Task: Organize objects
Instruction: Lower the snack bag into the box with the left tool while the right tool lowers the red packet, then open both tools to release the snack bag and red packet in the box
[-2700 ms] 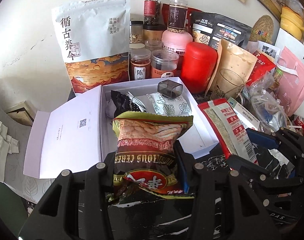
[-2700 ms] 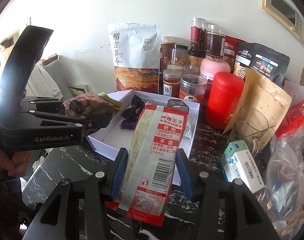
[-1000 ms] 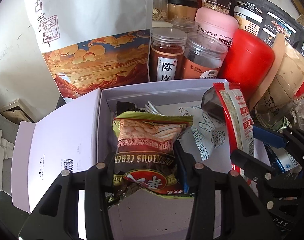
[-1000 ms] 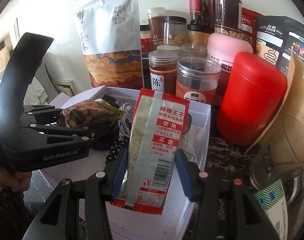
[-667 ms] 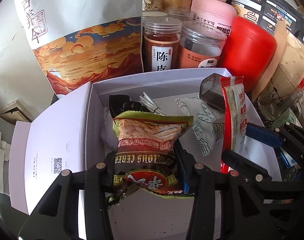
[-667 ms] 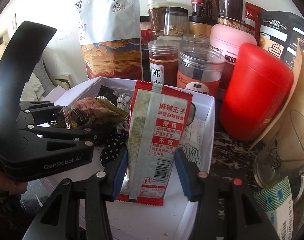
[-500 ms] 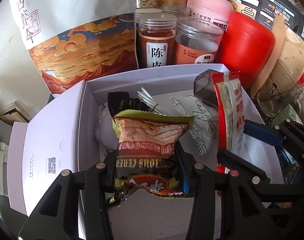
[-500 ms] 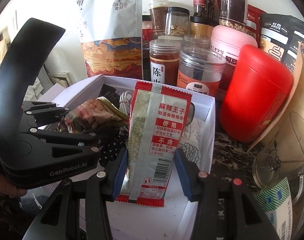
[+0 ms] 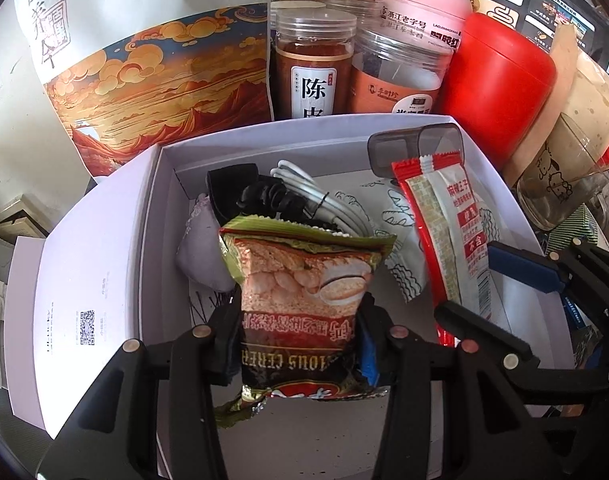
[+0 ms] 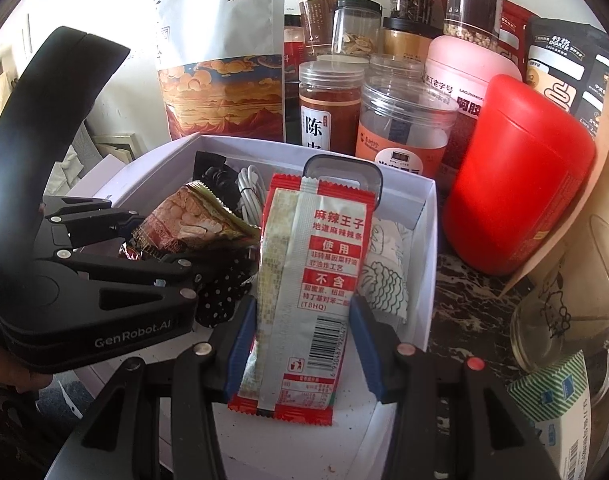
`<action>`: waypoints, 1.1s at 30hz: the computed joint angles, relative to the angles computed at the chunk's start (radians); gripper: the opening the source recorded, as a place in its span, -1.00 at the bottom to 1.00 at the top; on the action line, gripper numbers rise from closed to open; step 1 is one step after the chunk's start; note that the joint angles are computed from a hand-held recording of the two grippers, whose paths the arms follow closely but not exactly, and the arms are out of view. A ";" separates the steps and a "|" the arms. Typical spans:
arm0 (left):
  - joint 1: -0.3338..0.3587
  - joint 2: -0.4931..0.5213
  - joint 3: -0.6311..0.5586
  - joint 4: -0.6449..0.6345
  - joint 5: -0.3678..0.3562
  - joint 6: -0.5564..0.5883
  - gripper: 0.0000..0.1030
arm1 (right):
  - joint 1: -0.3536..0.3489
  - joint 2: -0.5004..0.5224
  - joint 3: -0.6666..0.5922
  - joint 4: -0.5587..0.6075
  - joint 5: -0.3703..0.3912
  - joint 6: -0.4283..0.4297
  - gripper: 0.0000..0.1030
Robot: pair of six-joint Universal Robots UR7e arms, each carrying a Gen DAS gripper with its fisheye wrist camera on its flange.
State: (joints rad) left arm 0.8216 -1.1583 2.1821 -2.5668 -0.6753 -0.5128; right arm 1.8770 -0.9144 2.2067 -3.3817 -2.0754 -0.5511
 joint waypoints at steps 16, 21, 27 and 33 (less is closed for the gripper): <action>-0.014 -0.002 0.011 0.003 -0.013 -0.028 -0.16 | 0.013 0.018 -0.008 -0.014 -0.035 -0.010 -0.04; -0.025 -0.018 0.009 0.064 -0.022 -0.071 -0.12 | 0.014 0.019 -0.005 -0.022 -0.047 -0.003 0.05; -0.054 -0.048 0.027 0.098 -0.019 -0.122 0.08 | 0.027 0.006 0.009 -0.054 -0.060 -0.012 0.18; -0.098 -0.097 0.047 0.167 -0.012 -0.190 0.09 | 0.045 -0.015 0.030 -0.070 -0.068 -0.018 0.19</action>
State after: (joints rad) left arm 0.7239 -1.2554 2.2289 -2.3995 -0.6870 -0.7032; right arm 1.9218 -0.9293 2.2364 -3.4513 -2.1434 -0.5696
